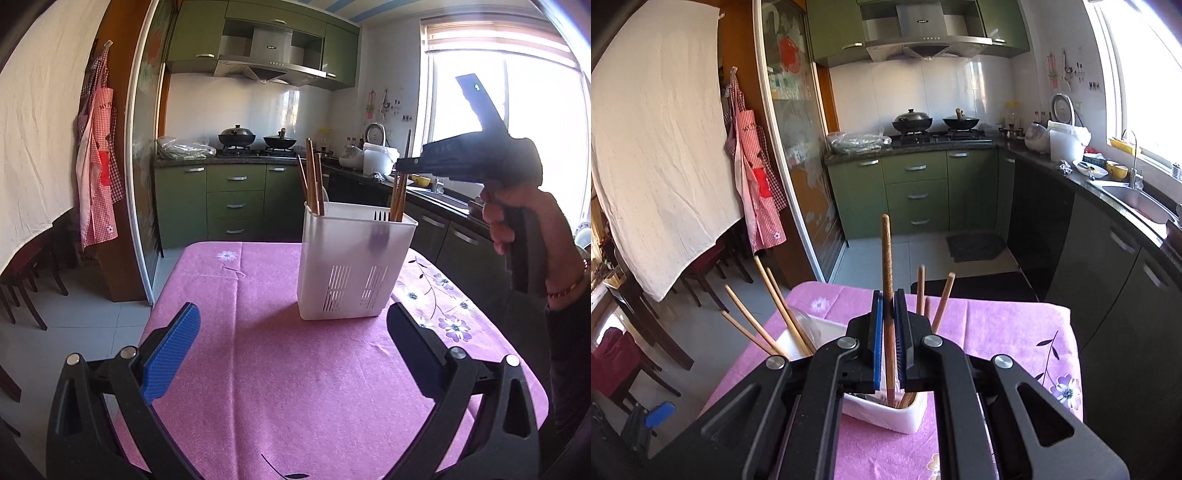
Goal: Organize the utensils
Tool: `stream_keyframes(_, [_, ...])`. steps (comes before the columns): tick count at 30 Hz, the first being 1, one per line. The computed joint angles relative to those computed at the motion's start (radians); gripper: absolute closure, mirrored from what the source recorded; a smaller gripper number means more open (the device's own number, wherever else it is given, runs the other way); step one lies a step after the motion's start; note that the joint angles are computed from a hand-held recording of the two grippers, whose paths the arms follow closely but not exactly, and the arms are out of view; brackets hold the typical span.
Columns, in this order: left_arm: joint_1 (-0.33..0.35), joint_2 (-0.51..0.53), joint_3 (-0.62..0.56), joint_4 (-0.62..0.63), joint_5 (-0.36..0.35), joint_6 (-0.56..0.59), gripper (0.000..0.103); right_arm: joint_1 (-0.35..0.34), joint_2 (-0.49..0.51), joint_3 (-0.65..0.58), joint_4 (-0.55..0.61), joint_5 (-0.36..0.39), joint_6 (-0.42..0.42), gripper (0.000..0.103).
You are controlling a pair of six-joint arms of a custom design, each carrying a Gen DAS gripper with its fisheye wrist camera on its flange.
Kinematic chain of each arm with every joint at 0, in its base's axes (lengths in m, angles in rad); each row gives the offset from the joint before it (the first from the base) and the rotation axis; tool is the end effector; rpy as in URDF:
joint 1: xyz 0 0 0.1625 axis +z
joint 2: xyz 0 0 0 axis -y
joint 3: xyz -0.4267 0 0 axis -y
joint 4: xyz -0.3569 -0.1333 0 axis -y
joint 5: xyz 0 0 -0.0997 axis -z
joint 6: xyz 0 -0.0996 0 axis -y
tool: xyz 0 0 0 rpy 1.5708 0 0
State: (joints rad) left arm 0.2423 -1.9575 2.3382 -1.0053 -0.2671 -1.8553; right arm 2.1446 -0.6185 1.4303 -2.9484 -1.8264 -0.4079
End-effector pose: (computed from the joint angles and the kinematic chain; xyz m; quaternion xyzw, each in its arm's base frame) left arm -0.1463 -0.2724 0.3288 0.0826 0.7552 -0.5475 0.3507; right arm 0.4866 -0.5536 0.1231 0.4176 -0.8567 0.2861 0.0990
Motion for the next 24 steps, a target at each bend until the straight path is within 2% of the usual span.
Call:
stream_keyframes(4, [0.004,-0.005,-0.003,-0.014,-0.006,0.017,0.007,0.002,0.001,0.03,-0.039,-0.016,-0.022,0.095])
stream_keyframes(7, [0.001,-0.005,-0.004,-0.013,-0.005,0.017,0.007,0.007,-0.012,0.065,-0.082,-0.019,-0.034,0.071])
stream_keyframes(10, [-0.011,0.007,-0.019,0.05,-0.01,-0.034,0.007,0.02,-0.058,0.155,-0.187,-0.018,-0.059,0.069])
stream_keyframes(12, [-0.025,0.002,-0.024,0.084,-0.016,-0.069,0.007,0.027,-0.103,0.253,-0.286,-0.015,-0.079,0.06])
stream_keyframes(14, [-0.035,-0.008,-0.023,0.091,-0.026,-0.079,0.007,0.028,-0.146,0.357,-0.379,-0.012,-0.097,0.046])
stream_keyframes(15, [-0.041,-0.012,-0.023,0.098,-0.033,-0.088,0.007,0.028,-0.165,0.4,-0.411,-0.011,-0.1,0.043])
stream_keyframes(17, [-0.055,-0.014,-0.023,0.122,-0.051,-0.114,0.007,0.023,-0.199,0.505,-0.508,-0.011,-0.104,0.022])
stream_keyframes(20, [-0.08,-0.009,-0.026,0.169,-0.081,-0.158,0.007,0.014,-0.231,0.653,-0.661,-0.01,-0.114,0.004])
stream_keyframes(24, [-0.138,0.003,-0.043,0.282,-0.133,-0.259,0.007,0.02,-0.25,0.774,-0.792,-0.034,-0.127,0.005])
